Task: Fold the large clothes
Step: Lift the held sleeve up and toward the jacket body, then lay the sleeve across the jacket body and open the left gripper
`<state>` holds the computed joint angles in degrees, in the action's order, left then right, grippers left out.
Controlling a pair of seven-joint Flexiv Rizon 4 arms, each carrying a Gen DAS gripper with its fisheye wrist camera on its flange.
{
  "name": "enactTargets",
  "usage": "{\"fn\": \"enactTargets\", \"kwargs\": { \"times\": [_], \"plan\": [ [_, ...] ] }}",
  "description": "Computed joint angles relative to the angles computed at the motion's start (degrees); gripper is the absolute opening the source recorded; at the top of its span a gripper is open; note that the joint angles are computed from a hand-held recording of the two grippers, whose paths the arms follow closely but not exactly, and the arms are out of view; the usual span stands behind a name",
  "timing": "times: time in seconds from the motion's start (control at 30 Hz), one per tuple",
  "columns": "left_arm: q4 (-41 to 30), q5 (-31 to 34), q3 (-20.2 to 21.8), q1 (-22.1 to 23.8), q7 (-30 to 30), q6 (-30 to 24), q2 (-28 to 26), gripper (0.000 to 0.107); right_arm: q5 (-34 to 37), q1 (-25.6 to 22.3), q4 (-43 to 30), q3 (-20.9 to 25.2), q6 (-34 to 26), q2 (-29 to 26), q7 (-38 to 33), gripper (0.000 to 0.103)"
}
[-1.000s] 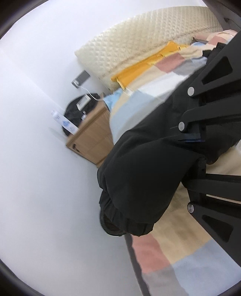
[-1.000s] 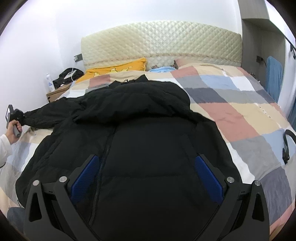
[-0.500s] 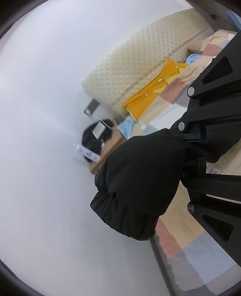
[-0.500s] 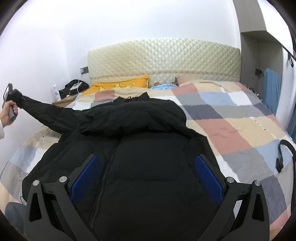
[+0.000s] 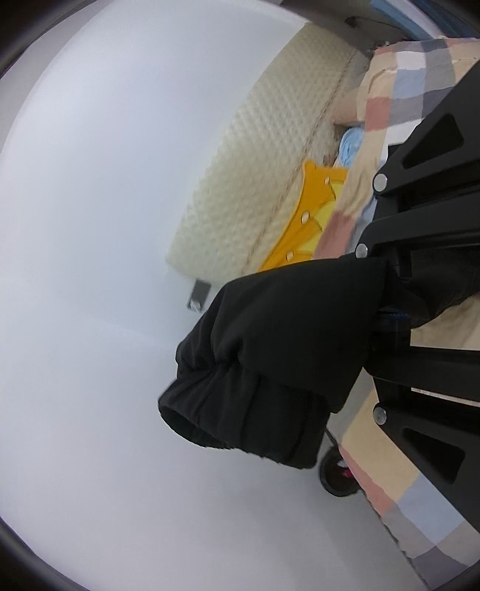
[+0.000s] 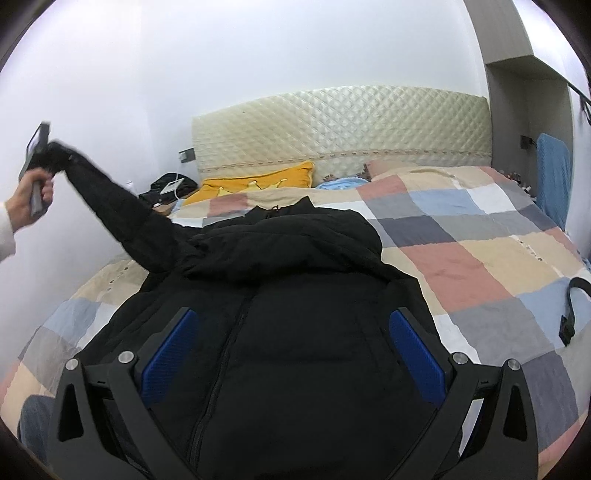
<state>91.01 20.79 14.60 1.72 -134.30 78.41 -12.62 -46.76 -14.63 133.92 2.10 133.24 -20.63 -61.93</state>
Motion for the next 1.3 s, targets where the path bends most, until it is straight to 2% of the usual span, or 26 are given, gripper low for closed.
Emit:
{"fn": "enactTargets", "kwargs": {
  "times": [0.2,0.33,0.4,0.47,0.6,0.63,0.73,0.87,0.93,1.0,1.1,1.2,1.3],
  "plan": [
    [-7.7,6.8,-1.7,-6.4,-2.9,-5.6,-0.5,0.009,-3.4,-2.5,-0.1,-0.7,3.0,-0.8,1.8,0.103],
    [-14.0,10.7,-4.0,-10.7,-2.8,-8.8,-3.7,0.009,-6.0,-3.6,-0.9,-1.4,4.4,-1.0,3.1,0.103],
    [-16.3,10.9,-4.8,-12.2,-2.7,-8.8,-5.8,0.009,-6.9,-4.0,-1.1,-1.8,5.6,-1.0,3.4,0.103],
    [-18.9,9.1,-6.4,-13.4,-1.0,-8.4,-8.5,0.009,-7.8,-4.5,-1.6,-2.3,6.6,-1.3,4.0,0.103],
    [-24.1,4.5,-7.9,-15.9,2.2,-7.8,-14.8,0.009,-14.4,-6.8,-2.8,-3.8,9.2,-2.8,8.4,0.103],
    [-25.9,2.7,-8.8,-16.4,3.9,-8.5,-16.7,0.009,-14.2,-6.6,-2.7,-4.2,8.9,-2.8,8.3,0.103],
    [-29.8,1.2,-7.6,-19.3,5.6,-8.6,-20.9,0.009,-14.3,-6.6,-3.7,-4.7,8.3,-3.2,9.7,0.103],
    [-34.8,-3.7,-8.9,-20.9,9.0,-7.6,-27.4,0.01,-8.7,-5.4,-3.5,-4.9,8.0,-3.2,5.0,0.103],
    [-36.9,-6.0,-9.4,-21.7,10.3,-7.0,-31.1,0.01,-11.8,-7.1,-5.3,-4.8,8.2,-4.3,8.6,0.103],
    [-38.3,-7.3,-9.2,-22.5,12.0,-6.7,-34.2,0.01,-15.0,-8.6,-7.6,-5.1,8.3,-5.9,13.7,0.103],
    [-41.9,-8.2,-6.4,-25.8,12.5,-8.7,-38.8,0.01,-16.7,-9.4,-9.8,-5.7,8.2,-7.2,18.2,0.103],
    [-42.6,-7.5,-3.5,-28.9,10.3,-9.9,-41.3,0.01,-15.4,-9.1,-9.4,-6.0,8.0,-7.1,18.9,0.103],
    [-45.7,-8.3,-3.7,-29.3,10.0,-12.2,-45.3,0.01,-15.1,-8.7,-8.6,-6.1,7.9,-6.8,17.1,0.103]
  ]
}}
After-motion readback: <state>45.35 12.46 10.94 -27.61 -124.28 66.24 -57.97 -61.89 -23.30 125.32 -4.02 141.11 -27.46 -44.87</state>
